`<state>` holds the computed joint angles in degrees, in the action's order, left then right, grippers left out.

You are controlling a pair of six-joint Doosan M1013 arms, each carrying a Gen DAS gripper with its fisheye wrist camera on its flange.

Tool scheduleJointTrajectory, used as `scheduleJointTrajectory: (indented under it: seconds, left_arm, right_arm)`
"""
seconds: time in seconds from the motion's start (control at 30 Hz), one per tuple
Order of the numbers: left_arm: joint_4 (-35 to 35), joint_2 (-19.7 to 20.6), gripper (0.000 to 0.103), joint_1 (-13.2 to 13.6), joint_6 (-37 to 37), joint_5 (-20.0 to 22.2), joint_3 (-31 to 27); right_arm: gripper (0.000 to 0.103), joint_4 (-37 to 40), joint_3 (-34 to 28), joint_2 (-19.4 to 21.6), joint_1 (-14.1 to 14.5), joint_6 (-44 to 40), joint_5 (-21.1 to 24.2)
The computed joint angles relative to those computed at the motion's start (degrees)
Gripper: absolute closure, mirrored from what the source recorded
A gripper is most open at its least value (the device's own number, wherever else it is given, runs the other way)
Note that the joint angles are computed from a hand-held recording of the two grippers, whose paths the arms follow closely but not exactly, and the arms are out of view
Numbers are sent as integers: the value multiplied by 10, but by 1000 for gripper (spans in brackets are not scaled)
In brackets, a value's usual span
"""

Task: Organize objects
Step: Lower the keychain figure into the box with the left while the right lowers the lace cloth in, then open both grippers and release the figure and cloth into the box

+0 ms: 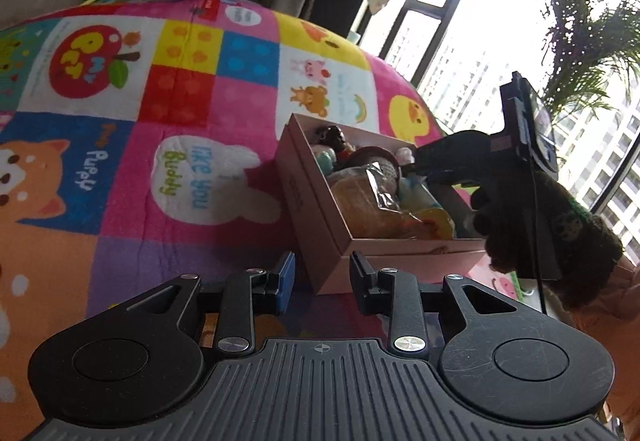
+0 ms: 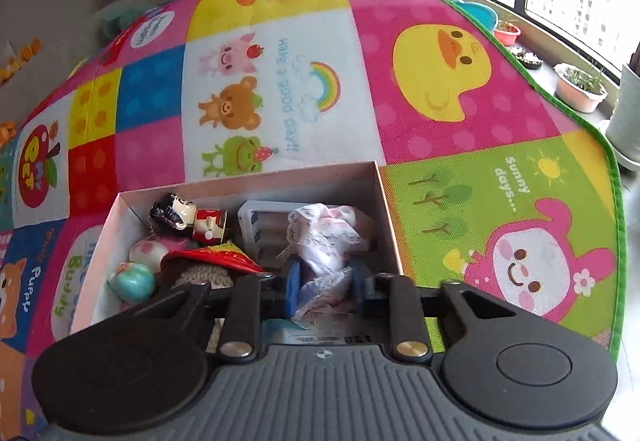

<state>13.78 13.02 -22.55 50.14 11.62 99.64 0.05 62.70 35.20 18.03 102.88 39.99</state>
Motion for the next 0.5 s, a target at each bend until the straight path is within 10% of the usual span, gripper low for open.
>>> scheduleJointTrajectory:
  seconds: [0.27,0.4,0.5]
  left_arm:
    - [49,40,70,-10,-35,54,-72]
    - [92,81,68,-21,-39,162,-132]
    - [115,97,45,-21,-49,190,-144]
  right_arm:
    - [67,119,157,-117,-16,-174,-167]
    - [63,102,233,-160,-24,-228,-212]
    - [63,113,276,-174,-26,-293,-212]
